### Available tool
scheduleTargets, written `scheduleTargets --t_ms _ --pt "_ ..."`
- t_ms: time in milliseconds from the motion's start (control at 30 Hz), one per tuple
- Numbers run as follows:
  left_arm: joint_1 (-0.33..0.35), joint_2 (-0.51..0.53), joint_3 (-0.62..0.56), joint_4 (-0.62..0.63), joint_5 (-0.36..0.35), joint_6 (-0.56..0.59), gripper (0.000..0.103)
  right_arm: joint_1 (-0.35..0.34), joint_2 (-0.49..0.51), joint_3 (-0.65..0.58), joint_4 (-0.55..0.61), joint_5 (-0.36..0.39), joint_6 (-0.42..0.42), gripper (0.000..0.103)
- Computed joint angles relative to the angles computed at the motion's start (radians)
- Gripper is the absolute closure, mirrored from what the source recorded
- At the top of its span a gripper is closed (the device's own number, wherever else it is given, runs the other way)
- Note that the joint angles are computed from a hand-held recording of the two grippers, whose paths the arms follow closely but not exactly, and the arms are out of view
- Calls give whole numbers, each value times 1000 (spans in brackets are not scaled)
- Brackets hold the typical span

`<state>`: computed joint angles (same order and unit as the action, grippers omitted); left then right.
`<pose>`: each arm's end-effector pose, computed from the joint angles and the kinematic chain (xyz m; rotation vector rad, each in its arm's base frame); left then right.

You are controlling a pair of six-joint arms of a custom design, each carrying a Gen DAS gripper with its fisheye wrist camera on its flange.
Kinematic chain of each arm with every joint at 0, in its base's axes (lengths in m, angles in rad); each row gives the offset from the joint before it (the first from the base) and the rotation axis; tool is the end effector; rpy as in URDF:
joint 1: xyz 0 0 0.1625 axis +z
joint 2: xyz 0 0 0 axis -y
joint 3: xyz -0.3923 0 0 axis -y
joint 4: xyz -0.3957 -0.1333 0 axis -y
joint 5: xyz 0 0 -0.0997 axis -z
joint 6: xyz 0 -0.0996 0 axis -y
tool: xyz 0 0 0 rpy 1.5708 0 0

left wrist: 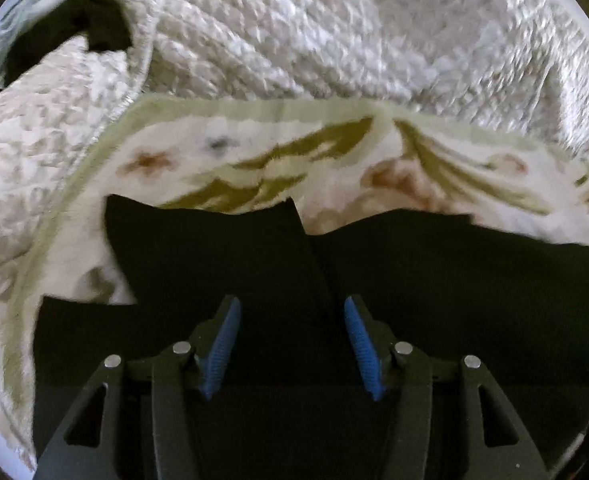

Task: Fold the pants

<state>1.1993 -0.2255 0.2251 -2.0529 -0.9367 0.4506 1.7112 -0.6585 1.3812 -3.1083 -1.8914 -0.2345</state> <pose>-0.1488 -0.9118 0.2256 0.7928 2.3109 -0.5671 0.2051 -0.7226 0.1485 0.3042 -2.5710 1.0937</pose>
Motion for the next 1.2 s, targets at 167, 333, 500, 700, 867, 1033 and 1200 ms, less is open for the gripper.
scheduleTargets --t_ms 167,333,500,700,867,1033,1200 --pt "1 12 31 -109 13 93 85 -9 11 -25 26 -4 31 60" --pt "7 -120 218 -238 -21 33 98 -2 22 -34 9 -28 14 60" --pt "29 -360 548 -465 -77 -67 98 -1 3 9 -42 -34 15 60" --pt "81 -490 699 -456 -99 -187 98 -7 -32 92 -104 -35 54 60" --pt "107 -508 716 -412 -136 -270 94 -21 -63 185 -179 -8 111 60" --pt "130 -487 659 -351 -205 -344 70 -30 -89 255 -263 -4 186 52" --pt "124 -472 650 -358 -164 -357 69 -21 -89 280 -357 -91 240 52"
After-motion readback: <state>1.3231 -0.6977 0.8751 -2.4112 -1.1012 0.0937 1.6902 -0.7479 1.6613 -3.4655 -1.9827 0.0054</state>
